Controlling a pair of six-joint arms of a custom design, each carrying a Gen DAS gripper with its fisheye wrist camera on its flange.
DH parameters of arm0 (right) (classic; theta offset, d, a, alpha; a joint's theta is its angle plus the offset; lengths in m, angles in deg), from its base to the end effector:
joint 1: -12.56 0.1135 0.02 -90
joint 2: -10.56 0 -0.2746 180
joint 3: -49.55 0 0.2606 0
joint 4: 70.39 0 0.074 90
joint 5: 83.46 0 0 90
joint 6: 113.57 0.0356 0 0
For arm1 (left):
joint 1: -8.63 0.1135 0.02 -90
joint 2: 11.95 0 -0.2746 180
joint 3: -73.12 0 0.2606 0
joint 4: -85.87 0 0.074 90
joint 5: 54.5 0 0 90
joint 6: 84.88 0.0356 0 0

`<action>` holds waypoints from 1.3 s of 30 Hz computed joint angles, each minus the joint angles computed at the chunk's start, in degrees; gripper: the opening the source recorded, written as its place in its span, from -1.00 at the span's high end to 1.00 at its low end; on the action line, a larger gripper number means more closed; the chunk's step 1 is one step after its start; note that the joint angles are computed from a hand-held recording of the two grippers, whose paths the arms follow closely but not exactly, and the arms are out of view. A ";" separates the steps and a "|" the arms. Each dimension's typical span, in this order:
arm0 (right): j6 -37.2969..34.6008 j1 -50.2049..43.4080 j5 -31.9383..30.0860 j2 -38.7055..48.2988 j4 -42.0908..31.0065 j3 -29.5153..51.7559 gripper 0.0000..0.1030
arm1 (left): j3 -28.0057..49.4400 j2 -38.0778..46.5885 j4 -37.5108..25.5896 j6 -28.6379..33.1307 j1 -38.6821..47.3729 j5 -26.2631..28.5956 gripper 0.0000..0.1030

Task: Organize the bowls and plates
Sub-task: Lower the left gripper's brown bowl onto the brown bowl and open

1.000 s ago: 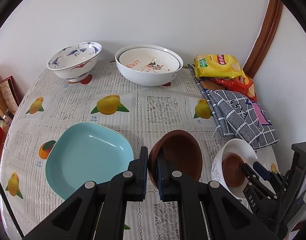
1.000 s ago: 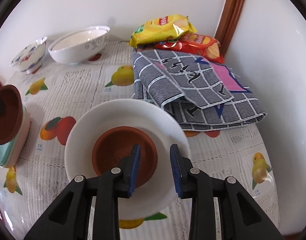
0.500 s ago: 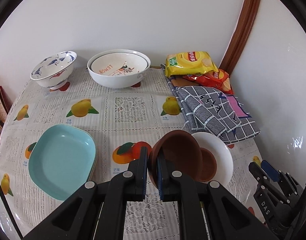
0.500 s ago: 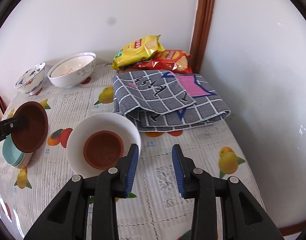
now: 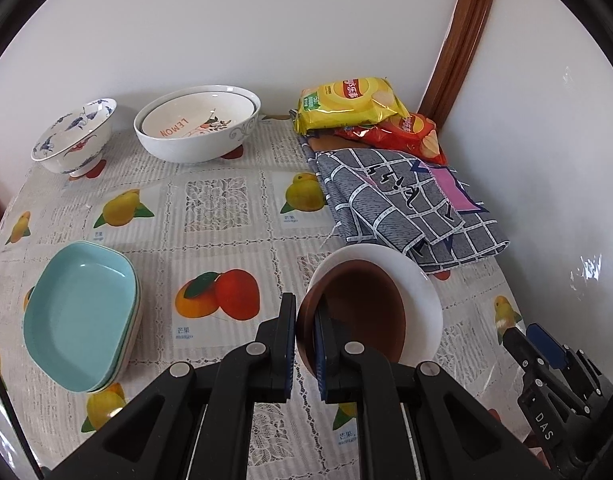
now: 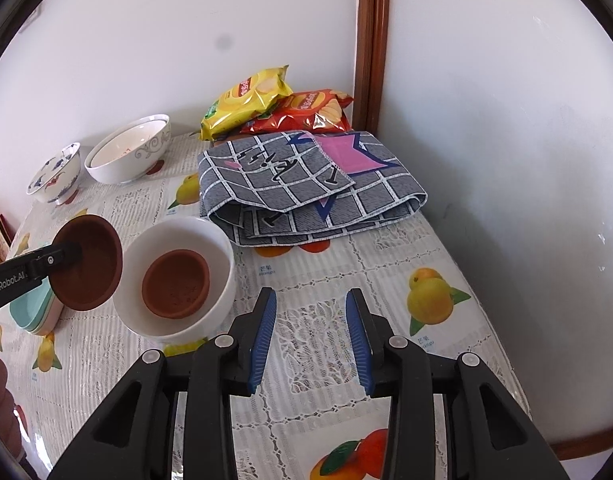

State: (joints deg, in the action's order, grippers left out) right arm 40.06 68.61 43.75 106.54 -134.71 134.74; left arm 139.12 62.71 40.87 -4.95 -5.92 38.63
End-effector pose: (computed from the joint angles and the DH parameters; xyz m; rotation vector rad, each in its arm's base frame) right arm 0.2027 0.2625 0.2389 0.2697 2.4392 -0.1376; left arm 0.2608 -0.0697 0.2508 0.1212 2.5196 -0.2438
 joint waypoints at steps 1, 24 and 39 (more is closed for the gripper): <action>0.05 -0.22 -0.16 -0.23 0.39 -0.60 0.30 | 0.19 0.55 0.13 -0.15 -0.32 -0.21 0.83; -0.95 -4.32 -2.91 -2.89 6.24 -6.39 0.30 | 2.73 11.35 4.16 -1.91 -2.76 1.04 0.83; -3.55 -5.43 -5.47 -0.52 7.95 -5.96 0.27 | 3.89 14.56 4.79 -2.26 -4.27 1.46 0.83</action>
State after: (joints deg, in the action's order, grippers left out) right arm 36.51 63.17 38.28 106.02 -126.76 128.78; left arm 143.01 77.27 45.66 -7.21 -10.19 40.09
